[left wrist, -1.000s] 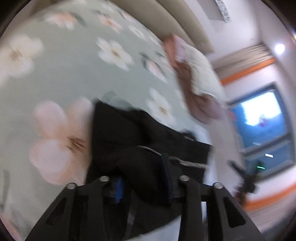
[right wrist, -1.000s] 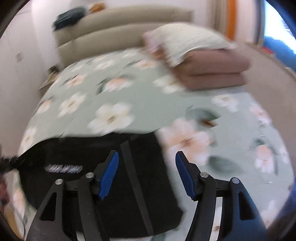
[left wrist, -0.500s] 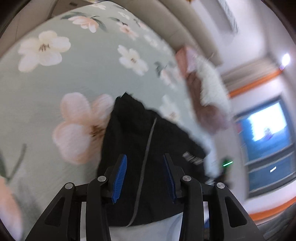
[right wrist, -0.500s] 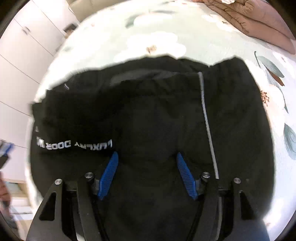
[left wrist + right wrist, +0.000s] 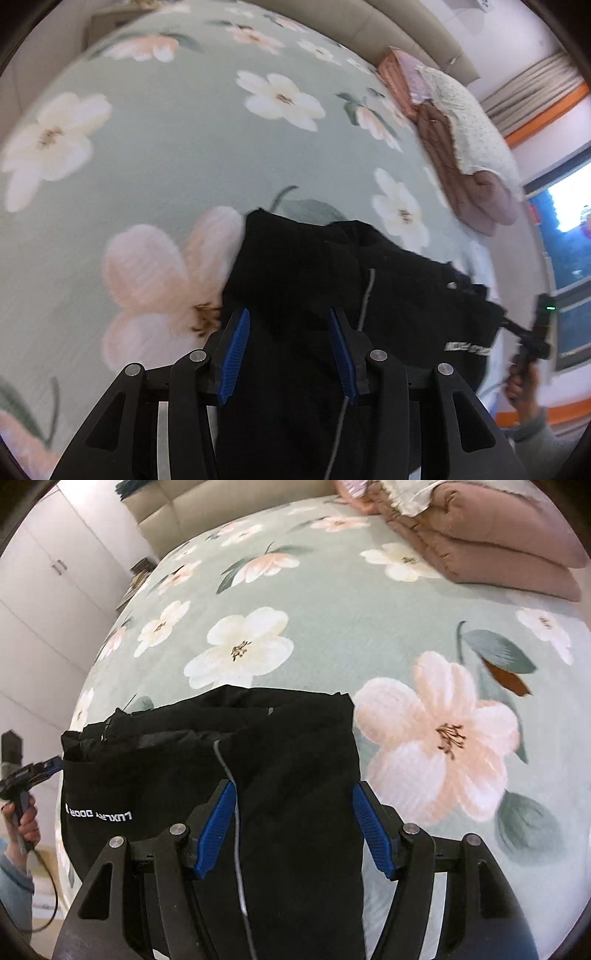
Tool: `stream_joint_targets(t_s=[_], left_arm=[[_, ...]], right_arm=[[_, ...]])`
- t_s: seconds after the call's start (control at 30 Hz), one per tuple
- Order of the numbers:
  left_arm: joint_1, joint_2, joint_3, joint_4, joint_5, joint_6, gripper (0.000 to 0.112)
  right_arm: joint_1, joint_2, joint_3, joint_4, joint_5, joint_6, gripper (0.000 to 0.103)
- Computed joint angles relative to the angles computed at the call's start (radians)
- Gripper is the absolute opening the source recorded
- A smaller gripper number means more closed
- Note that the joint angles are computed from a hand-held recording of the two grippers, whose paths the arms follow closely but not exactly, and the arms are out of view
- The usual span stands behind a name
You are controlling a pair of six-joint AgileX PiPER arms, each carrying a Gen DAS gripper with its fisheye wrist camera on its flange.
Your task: Fold large clothes
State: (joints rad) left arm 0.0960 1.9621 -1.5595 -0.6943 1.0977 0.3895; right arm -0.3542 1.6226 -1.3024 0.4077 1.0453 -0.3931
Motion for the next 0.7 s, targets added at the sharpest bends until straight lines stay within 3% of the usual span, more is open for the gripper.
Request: stream_joint_targets(t_s=[0.27, 0.3, 0.33, 0.4, 0.47, 0.53, 0.63, 0.7], left_arm=[[-0.011, 0.122, -0.081, -0.051, 0.044, -0.032, 0.047], [-0.017, 0.124, -0.073, -0.06, 0.029, -0.034, 0.047], [-0.022, 0.115, -0.059, -0.059, 0.008, -0.035, 0.046], [-0.065, 0.058, -0.007, 0.011, -0.079, -0.053, 0.0], [-0.1, -0.037, 0.061, 0.073, -0.158, -0.064, 0.0], [-0.11, -0.109, 0.087, 0.112, -0.19, -0.094, 0.0], [-0.091, -0.201, 0.055, 0.176, -0.244, -0.183, 0.0], [-0.028, -0.189, -0.04, 0.113, -0.248, -0.194, 0.0]], right_arm=[[-0.003, 0.176, -0.09, 0.072, 0.011, -0.046, 0.068], [0.0, 0.166, -0.074, 0.082, -0.007, -0.062, 0.046], [0.013, 0.146, -0.054, 0.071, -0.032, -0.068, 0.034], [0.06, 0.068, 0.013, -0.001, -0.107, -0.038, 0.019], [0.12, -0.028, 0.069, -0.112, -0.17, 0.039, 0.015], [0.182, -0.109, 0.08, -0.244, -0.2, 0.136, 0.014], [0.251, -0.149, 0.008, -0.393, -0.198, 0.224, 0.013], [0.26, -0.121, -0.083, -0.393, -0.175, 0.224, 0.013]])
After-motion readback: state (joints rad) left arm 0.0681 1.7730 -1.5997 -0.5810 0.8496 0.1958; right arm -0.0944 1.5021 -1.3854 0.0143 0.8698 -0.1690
